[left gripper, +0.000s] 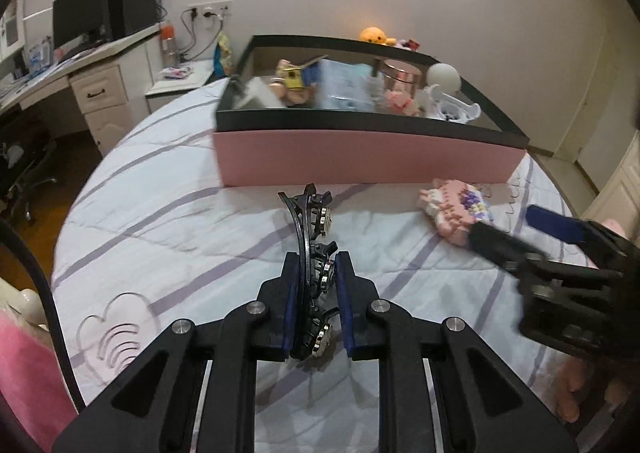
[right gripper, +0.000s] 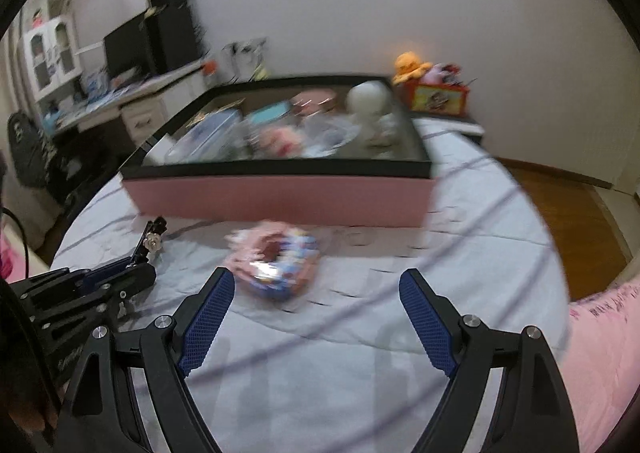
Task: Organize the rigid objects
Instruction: 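Grasp the black hair clip with the left gripper, then grasp the pink block donut with the right gripper while the left holds the hair clip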
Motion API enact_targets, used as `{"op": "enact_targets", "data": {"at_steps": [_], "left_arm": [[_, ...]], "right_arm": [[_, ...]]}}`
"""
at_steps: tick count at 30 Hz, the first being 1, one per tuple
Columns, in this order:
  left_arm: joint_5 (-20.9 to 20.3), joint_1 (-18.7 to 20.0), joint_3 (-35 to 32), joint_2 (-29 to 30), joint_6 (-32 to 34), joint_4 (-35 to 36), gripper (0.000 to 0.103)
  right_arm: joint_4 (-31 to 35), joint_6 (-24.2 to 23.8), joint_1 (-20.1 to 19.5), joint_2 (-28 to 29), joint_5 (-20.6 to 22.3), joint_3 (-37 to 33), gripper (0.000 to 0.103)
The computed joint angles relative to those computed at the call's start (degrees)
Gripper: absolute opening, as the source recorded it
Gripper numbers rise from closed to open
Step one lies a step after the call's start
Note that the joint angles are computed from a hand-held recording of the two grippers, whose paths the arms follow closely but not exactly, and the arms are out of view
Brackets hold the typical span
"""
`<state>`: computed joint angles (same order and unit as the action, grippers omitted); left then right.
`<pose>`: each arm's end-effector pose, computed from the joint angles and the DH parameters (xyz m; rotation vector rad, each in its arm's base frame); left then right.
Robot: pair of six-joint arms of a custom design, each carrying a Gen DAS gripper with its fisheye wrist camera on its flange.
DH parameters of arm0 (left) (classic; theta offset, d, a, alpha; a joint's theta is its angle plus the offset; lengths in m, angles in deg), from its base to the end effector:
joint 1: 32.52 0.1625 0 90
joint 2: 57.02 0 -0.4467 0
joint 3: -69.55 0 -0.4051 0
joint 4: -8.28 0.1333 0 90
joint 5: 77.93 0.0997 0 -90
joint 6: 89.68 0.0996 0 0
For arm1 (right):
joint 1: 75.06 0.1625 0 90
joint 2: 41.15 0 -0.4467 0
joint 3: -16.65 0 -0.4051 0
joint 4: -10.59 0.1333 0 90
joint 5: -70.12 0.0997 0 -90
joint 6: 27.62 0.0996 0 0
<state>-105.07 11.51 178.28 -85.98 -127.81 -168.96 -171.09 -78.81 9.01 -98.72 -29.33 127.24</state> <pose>-0.2538 -0.5540 -0.0520 0.0630 2.2073 -1.0101 0.0520 -0.6312 0.2015 0.9282 -2.4221 0.6964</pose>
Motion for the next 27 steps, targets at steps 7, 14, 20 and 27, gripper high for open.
{"op": "enact_targets", "data": {"at_steps": [7, 14, 20, 27], "left_arm": [[-0.3, 0.6, 0.6, -0.6, -0.3, -1.0, 0.018], [0.4, -0.4, 0.6, 0.1, 2.2, -4.4, 0.018], [2.7, -3.0, 1.1, 0.5, 4.3, -8.1, 0.018], [8.6, -8.5, 1.1, 2.3, 11.1, -16.8, 0.018]], "right_arm": [[5.1, 2.4, 2.5, 6.3, -6.2, -5.8, 0.081], [4.4, 1.8, 1.9, 5.6, -4.9, -5.0, 0.062], [-2.6, -0.3, 1.0, 2.1, -0.1, 0.4, 0.062], [-13.6, -0.9, -0.1, -5.4, 9.2, 9.7, 0.062]]}}
